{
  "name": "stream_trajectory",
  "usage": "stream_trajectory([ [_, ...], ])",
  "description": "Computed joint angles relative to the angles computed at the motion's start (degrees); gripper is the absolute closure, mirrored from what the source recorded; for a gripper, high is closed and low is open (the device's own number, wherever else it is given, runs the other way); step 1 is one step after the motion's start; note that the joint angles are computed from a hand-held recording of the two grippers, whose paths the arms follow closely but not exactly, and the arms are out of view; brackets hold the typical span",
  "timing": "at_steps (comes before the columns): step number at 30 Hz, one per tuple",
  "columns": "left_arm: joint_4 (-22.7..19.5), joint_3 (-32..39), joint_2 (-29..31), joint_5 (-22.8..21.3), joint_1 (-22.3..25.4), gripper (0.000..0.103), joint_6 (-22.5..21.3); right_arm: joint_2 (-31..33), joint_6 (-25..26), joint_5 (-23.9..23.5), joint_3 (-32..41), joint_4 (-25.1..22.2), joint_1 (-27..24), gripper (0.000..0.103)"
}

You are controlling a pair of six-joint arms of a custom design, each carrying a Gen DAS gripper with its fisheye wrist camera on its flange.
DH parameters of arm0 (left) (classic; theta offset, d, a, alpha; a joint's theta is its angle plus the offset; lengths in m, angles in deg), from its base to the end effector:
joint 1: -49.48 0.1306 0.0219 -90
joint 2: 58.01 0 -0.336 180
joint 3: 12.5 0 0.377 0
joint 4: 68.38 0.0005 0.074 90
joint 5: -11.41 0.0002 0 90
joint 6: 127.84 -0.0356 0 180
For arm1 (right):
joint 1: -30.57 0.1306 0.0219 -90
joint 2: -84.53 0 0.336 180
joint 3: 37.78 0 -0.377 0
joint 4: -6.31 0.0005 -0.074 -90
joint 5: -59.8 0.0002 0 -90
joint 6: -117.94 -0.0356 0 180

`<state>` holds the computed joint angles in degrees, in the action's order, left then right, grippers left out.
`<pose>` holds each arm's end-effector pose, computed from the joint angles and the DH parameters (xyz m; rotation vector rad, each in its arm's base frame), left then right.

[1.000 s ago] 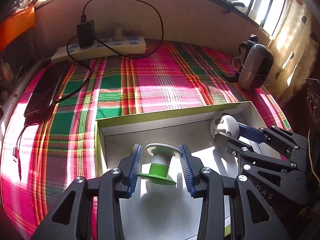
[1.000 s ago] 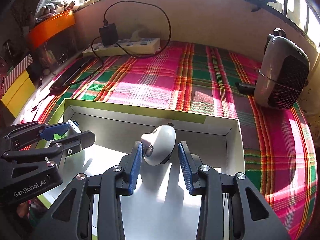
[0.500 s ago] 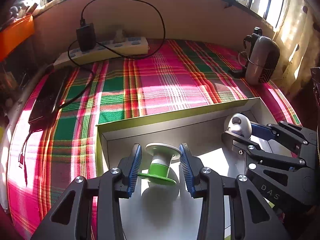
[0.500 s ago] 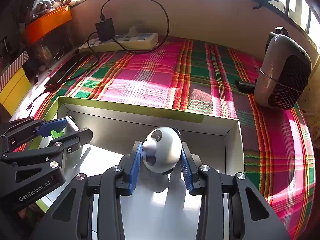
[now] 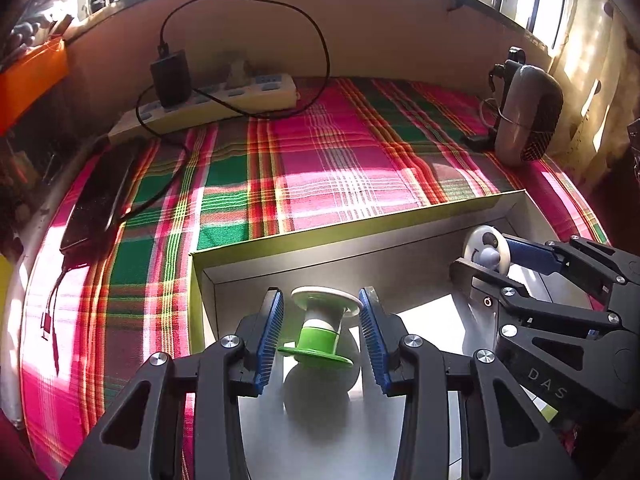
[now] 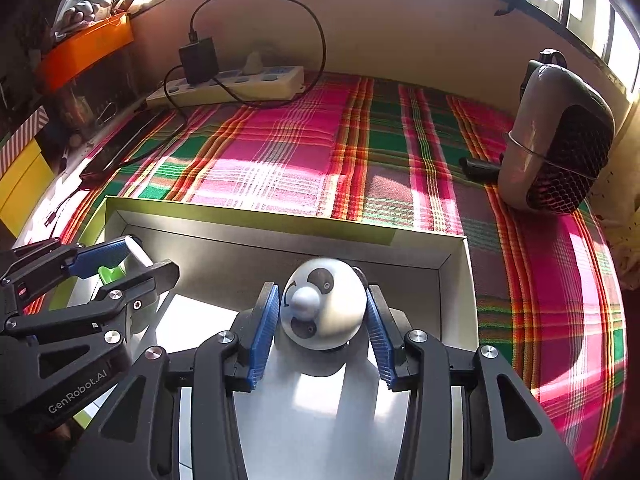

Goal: Organize objects
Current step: 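Lower the holder into the box and open the right tool while the left tool releases the spool there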

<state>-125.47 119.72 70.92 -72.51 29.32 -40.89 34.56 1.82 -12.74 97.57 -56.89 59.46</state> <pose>0.6311 -0.2363 0.3252 0.5499 2.4601 -0.2549 0.5926 0.3142 0.3313 0.0502 2.5109 -0.0082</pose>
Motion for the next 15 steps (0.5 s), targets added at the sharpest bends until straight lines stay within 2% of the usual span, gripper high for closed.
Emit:
stream_trajectory([
  [6,0.3,-0.8,-0.6,1.1,0.3,0.065,0.4,-0.8,-0.8,0.7,-1.1,0.1,0.1,0.058],
  [15,3.9,-6.7,-5.3,2.1,0.5,0.065,1.4,-4.3,-1.5,1.3,-5.4,2.7,0.7,0.056],
])
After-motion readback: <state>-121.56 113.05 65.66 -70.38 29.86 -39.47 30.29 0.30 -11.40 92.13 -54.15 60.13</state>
